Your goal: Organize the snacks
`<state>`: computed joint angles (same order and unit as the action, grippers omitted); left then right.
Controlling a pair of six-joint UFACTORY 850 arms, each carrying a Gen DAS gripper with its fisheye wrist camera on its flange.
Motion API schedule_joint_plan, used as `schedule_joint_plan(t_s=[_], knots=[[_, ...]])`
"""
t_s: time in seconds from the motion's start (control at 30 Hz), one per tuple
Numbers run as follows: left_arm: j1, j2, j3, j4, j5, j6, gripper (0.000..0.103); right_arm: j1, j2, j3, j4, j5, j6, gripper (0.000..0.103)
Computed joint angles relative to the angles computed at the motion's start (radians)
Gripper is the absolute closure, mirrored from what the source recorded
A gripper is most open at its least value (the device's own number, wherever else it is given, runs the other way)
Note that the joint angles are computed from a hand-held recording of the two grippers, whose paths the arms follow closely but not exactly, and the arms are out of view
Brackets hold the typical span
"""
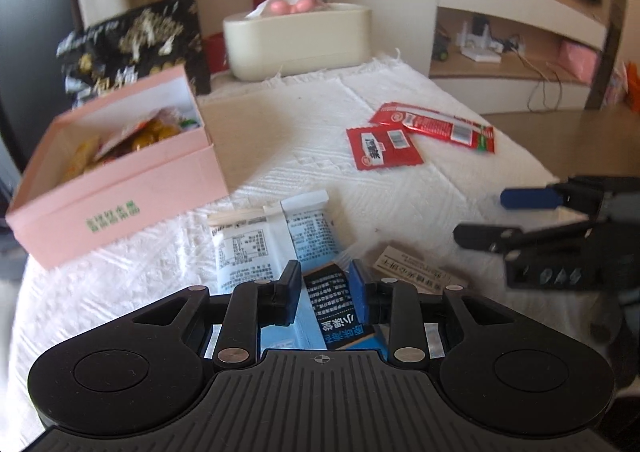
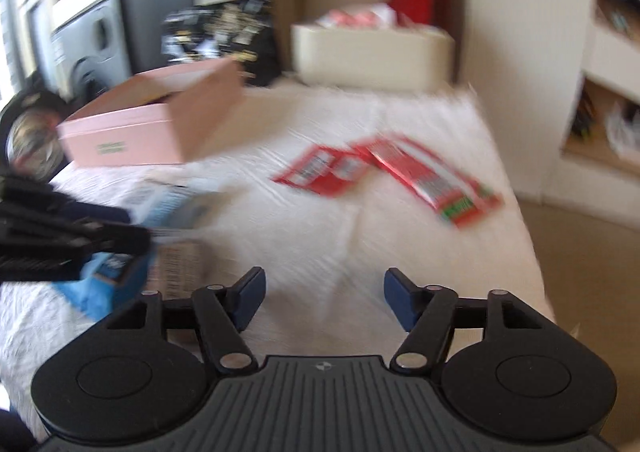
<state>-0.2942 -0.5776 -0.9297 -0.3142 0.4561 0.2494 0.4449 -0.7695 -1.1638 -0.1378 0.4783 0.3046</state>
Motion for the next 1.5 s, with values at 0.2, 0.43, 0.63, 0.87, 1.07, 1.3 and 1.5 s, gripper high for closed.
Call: schedule_joint_plan(t_s=[0.2,0.43,0.63,0.87,1.07,1.3,1.5], knots=[[0.018,0.018,0.047,-0.019,0.05,0.041,0.069,0.024,0.005,0.023,0.123,0.032,-0.129,0.03],[0.054,0.028,0.044,0.005,0.0,-0.039,0.064,0.032,0.001,0.017,0.159,0.026,-0.171,0.027],[0.047,0.011,0.024,0.177,-0.018,-0.171,0.032,0.032,0.001,0.017,0.155,0.025,-0.17,0.026],[0.035,0.023,0.055,-0.104,0.086,0.085,0.036,0.031,-0.002,0.011,0.132,0.013,-0.166,0.021],[0.076,0.011,0.046,-0.002,0.03,-0.026,0.027,0.034,-0.002,0.01,0.143,0.01,-0.179,0.021],[0.066,-0.008,0.03,0.05,0.029,-0.067,0.005,0.035,-0.003,0.008,0.149,0.007,-0.188,0.021],[0.071,-0.008,0.025,-0.132,0.047,0.033,0.006,0.035,-0.003,0.008,0.15,0.007,-0.189,0.021]])
